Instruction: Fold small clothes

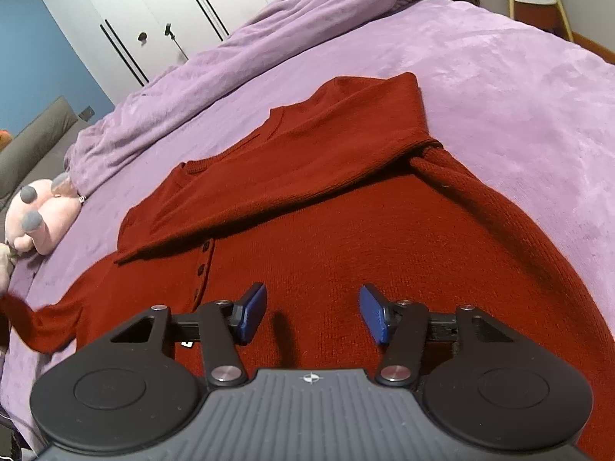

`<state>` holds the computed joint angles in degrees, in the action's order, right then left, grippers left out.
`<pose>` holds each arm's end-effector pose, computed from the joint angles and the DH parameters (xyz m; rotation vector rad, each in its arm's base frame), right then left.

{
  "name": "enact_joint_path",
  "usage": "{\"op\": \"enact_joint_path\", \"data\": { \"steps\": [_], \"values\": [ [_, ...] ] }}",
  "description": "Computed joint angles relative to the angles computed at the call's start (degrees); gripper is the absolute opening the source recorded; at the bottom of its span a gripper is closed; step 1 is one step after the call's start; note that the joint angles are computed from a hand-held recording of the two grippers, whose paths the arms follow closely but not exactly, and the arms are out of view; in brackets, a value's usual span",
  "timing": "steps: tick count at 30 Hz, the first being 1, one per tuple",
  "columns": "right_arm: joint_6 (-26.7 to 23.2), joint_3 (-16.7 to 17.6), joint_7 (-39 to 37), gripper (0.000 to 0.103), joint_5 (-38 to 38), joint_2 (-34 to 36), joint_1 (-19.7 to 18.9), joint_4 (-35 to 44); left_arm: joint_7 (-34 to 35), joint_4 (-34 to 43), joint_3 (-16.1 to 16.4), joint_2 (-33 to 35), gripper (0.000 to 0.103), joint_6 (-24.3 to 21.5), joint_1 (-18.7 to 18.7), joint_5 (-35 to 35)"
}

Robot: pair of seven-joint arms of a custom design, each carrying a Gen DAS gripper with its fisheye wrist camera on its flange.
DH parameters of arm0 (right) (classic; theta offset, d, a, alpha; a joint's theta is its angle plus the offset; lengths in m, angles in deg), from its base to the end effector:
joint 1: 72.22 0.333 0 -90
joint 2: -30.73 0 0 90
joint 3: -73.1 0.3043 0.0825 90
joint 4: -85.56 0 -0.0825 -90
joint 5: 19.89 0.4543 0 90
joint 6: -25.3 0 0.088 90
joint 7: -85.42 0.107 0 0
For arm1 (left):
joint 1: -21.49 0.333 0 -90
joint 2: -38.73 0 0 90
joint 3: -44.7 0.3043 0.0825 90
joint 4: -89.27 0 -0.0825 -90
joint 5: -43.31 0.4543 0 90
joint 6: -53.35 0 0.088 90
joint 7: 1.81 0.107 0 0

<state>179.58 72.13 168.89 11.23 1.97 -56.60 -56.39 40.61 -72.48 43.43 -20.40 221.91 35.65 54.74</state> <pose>0.4986 0.1124 0.5091 -1.6277 1.6891 -0.1821 0.3695 0.0708 0.5763 -2.0707 0.7407 -1.1585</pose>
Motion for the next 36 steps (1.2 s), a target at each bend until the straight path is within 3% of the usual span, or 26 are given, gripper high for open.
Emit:
{"op": "enact_joint_path", "data": {
  "steps": [3,4,5,6,7,9,13,15,18,21,27,29,31,33,36],
  "values": [
    [0.1,-0.8,-0.6,0.054,1.5,-0.5,0.7,-0.4,7.7,7.6,1.2,9.8,0.011,4.7,-11.5,0.9],
    [0.0,-1.1,-1.0,0.054,1.9,-0.6,0.8,-0.4,9.9,10.0,1.9,13.1,0.026,5.1,-15.6,0.5],
    [-0.1,-1.3,-1.2,0.054,2.3,-0.6,0.9,-0.3,12.4,11.9,3.5,16.2,0.047,5.1,-19.8,-0.2],
    [-0.3,-1.6,-1.6,0.054,2.7,-0.6,1.0,-0.2,13.8,13.1,3.8,18.6,0.055,5.3,-22.1,-1.0],
    [-0.3,-1.9,-1.9,0.054,3.1,-0.5,1.0,0.0,13.8,14.0,2.8,20.6,0.056,4.8,-22.7,-1.9],
    [-0.7,-2.5,-3.2,0.054,4.1,0.1,1.3,0.7,13.3,15.9,2.1,23.7,0.053,-0.8,-24.7,-4.8],
    [-2.4,-4.3,-8.3,0.054,8.0,3.7,2.9,4.7,7.0,14.5,-4.1,23.0,0.053,-9.2,-19.6,-5.0],
    [-4.1,-5.0,-11.4,0.054,11.6,7.4,3.9,8.6,4.9,13.4,-5.1,21.8,0.053,-11.8,-17.7,-3.9],
    [-7.9,-5.9,-16.7,0.055,20.7,14.0,5.4,15.8,1.9,11.0,-4.9,18.8,0.054,-13.5,-17.0,-4.2],
    [-9.9,-4.9,-19.4,0.059,27.4,21.0,5.1,23.1,1.6,9.0,-2.3,17.0,0.055,-14.1,-17.5,-6.0],
    [-15.2,-0.3,-13.1,0.059,25.8,32.2,1.4,34.4,0.8,7.1,-2.0,15.8,0.056,-13.2,-16.5,-5.7],
    [-14.9,1.3,-12.3,0.058,24.2,33.7,0.4,35.7,1.1,6.9,-2.1,15.7,0.056,-13.0,-16.5,-5.5],
    [-13.1,3.0,-12.6,0.046,22.1,33.8,-0.3,35.5,1.5,6.7,-2.1,15.3,0.056,-13.3,-16.7,-5.4],
    [-11.4,4.3,-14.4,0.005,20.8,33.2,-0.7,35.1,1.8,6.7,-2.1,15.3,0.056,-13.6,-16.5,-5.3],
    [-8.1,5.4,-20.1,0.005,20.7,30.8,-0.8,33.4,1.4,7.4,-2.7,15.5,0.057,-14.5,-16.2,-5.1]
  ]
}}
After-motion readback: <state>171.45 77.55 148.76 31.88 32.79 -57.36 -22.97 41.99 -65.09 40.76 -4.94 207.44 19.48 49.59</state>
